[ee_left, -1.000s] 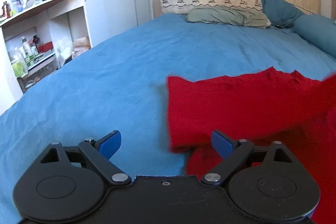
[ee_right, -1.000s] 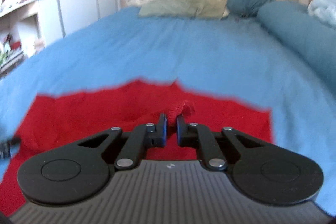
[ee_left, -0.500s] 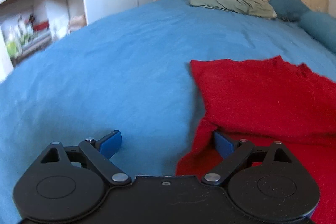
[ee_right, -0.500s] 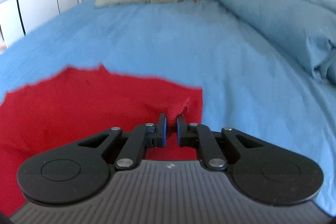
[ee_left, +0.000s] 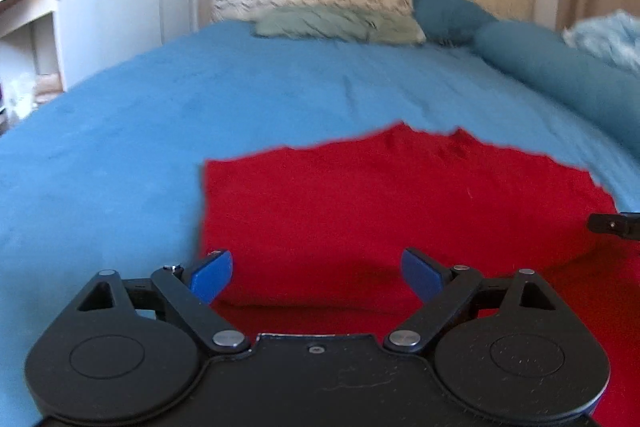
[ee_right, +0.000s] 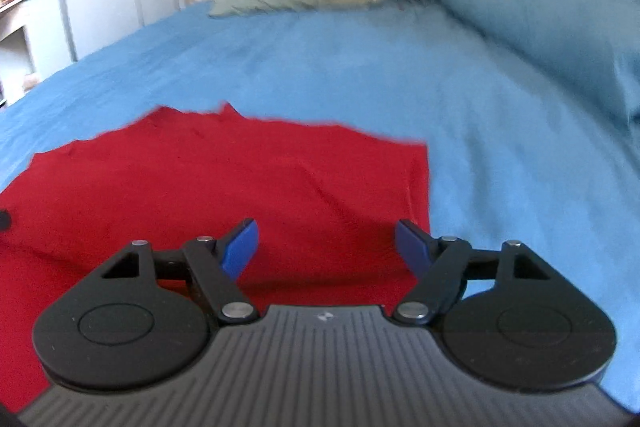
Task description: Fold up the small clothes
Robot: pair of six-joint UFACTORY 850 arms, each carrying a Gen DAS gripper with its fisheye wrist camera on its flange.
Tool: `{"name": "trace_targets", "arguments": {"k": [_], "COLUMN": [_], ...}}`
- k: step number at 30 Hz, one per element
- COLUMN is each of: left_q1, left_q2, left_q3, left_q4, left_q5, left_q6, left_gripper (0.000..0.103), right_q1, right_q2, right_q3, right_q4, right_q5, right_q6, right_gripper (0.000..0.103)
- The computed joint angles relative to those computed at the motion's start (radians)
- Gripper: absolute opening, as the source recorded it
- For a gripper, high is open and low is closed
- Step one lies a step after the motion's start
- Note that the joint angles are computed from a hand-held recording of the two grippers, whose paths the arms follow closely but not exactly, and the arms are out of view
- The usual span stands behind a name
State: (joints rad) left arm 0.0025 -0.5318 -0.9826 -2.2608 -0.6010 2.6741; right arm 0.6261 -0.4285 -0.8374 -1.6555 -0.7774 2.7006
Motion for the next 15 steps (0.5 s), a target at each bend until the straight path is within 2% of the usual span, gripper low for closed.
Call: {"name": "trace_targets", "arguments": {"k": [1,3,8,12,15], "left_q1": [-0.013,-0.015,-0.009,0.017,0.054], "left_q2": [-0.012,-0.023,-0.004,0.099,0.226], "left_q3": [-0.013,-0.025,-0.050,0.010,0.082], "left_q4": [-0.012,0.003,0.124,0.156,0.231], "left_q5": [0.039,0.043,0.093,0.087,0.071], "left_q6": [0.010,-0.014,-0.145,-0.178,-0.245], "left_gripper": [0.094,0.095,0.094,0.095,0.100], "right_q1": [0.001,0.000,0.001,0.081,0.161], "right_q2": [0.004,0.006,0.064,0.196,0.320], "right_q3": [0.021,0.035,0.081,0.134,0.167], "right_q4": [-0.035,-0.032,-0.066,0.003,0.090], "right_q5": [-0.010,-0.016,-0.027,-0.110,-0.161], "right_q6": [0.054,0.096,0.174,0.099,-0.030], "right_gripper": [0.093,0.098,0.098,0.098,0.099]}}
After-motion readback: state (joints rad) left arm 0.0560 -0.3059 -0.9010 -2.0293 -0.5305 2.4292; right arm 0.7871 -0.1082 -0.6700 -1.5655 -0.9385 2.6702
